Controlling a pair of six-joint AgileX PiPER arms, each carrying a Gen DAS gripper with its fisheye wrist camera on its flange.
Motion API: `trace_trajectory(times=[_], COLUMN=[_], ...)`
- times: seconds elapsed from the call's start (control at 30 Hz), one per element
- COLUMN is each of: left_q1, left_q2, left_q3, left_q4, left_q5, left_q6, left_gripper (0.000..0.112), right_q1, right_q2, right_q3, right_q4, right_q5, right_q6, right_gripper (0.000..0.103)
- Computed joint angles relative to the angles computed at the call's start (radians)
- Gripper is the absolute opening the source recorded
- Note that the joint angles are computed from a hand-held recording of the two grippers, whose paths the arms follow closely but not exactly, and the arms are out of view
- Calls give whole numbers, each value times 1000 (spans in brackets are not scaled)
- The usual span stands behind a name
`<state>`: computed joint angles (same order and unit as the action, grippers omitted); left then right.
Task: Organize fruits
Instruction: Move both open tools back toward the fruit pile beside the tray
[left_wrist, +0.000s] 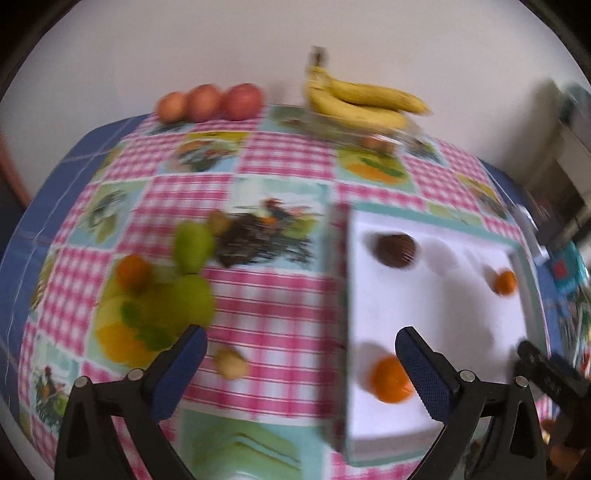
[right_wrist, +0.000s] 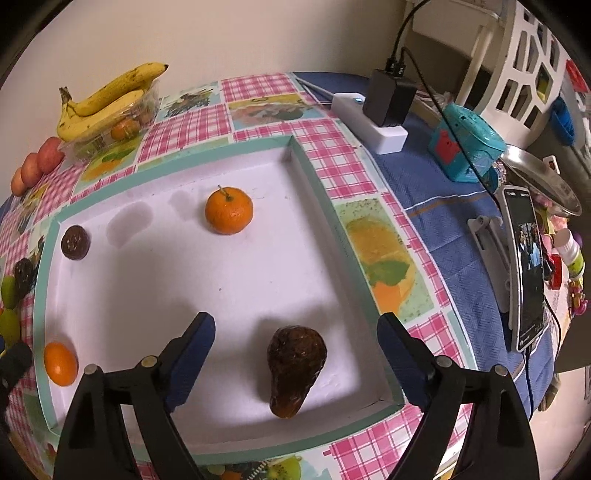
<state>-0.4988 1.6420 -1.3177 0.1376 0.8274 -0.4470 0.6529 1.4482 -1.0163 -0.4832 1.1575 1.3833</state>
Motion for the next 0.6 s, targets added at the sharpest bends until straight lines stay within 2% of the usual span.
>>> trace_trajectory(times=[0.13,0.3,0.43,0.6], left_q1=[94,222,288,368], left_q2=[-8,-16,-11,-18], left_q3=[-1,-3,-15,-9], left_q4=[48,39,132,137], left_q5=[32,49,83,80], left_q6=[-65,-57,-117,-115], left_gripper=[103,103,103,103], right_q1=[0,18,39,76], right_q2=[-4,4,24,73], right_q3=[4,-2,-26,-92], right_q4=[-5,-26,-45,-60], right_q5=[5,11,20,46], right_q6=[10,24,15,5], right_gripper=[90,90,90,90])
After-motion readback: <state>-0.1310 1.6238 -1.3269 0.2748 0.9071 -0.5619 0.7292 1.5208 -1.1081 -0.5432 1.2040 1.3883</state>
